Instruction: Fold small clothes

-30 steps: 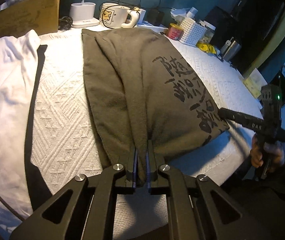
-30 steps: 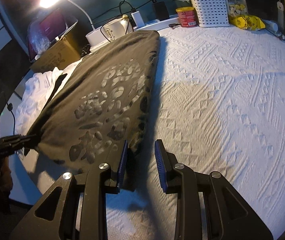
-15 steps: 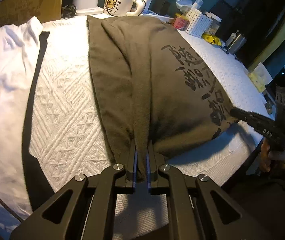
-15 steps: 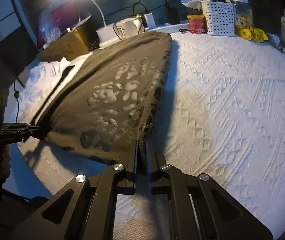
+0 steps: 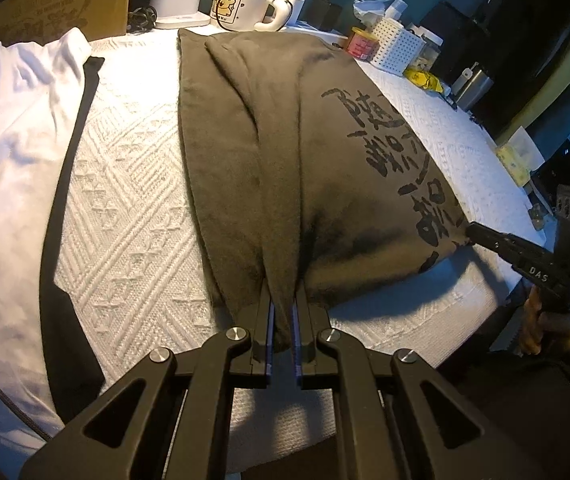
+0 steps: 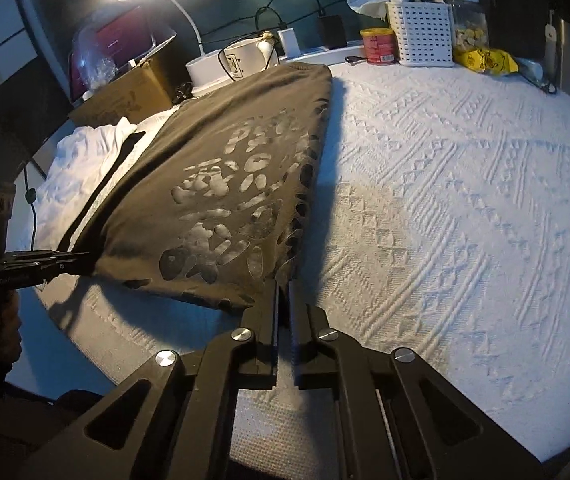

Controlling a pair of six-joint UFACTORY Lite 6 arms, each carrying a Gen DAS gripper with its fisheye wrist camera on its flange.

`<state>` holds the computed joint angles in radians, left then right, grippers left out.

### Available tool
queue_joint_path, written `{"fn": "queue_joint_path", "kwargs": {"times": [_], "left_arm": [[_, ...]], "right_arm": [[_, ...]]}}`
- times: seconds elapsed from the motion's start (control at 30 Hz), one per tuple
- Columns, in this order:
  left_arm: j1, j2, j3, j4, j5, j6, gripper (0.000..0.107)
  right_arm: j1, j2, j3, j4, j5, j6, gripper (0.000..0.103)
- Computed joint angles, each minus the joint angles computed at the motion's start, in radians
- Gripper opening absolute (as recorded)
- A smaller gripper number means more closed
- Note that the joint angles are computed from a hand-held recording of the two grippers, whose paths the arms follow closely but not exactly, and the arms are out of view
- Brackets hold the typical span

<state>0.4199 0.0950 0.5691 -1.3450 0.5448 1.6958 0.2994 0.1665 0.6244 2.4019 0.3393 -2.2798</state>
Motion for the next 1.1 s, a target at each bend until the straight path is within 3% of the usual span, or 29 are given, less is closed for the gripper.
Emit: {"fn": "queue_joint_path", "kwargs": {"times": [0.2,0.4,0.57,0.7,0.97,1.1], "left_arm": [[0.003,-0.003,-0.001,0.017,-0.009,-0.016,0.006],[-0.072,-0.048,-0.019,0.011,-0.111,-0.031,0.006],[-0.152,-0.092,-0.081,-0.205,-0.238,0.225,0.009],[-0.142,-0.091,-0.061,-0.072,-0.226,0.104,0.011],[-0.126,-0.131,-0.009,-0.04,-0.153,-0.031,0.046],[-0.181,-0.088,0.031,-0.118,-0.236,0.013,0.047]], "right_arm": [[-0.008,-0.01,-0.044,0.036,0.021,-0.03,0.005],[-0.012,-0.022,-0.067,0.039,0.032,-0.042,0.005],[-0.017,-0.016,-0.062,0.015,0.04,-0.019,0.005],[-0.057,-0.003,-0.054,-0.097,0.07,0.071,0.005],[-0.092,0.004,0.006,-0.41,0.041,0.391,0.006],[-0.115,0.003,0.025,-0.506,0.038,0.477,0.006]]}}
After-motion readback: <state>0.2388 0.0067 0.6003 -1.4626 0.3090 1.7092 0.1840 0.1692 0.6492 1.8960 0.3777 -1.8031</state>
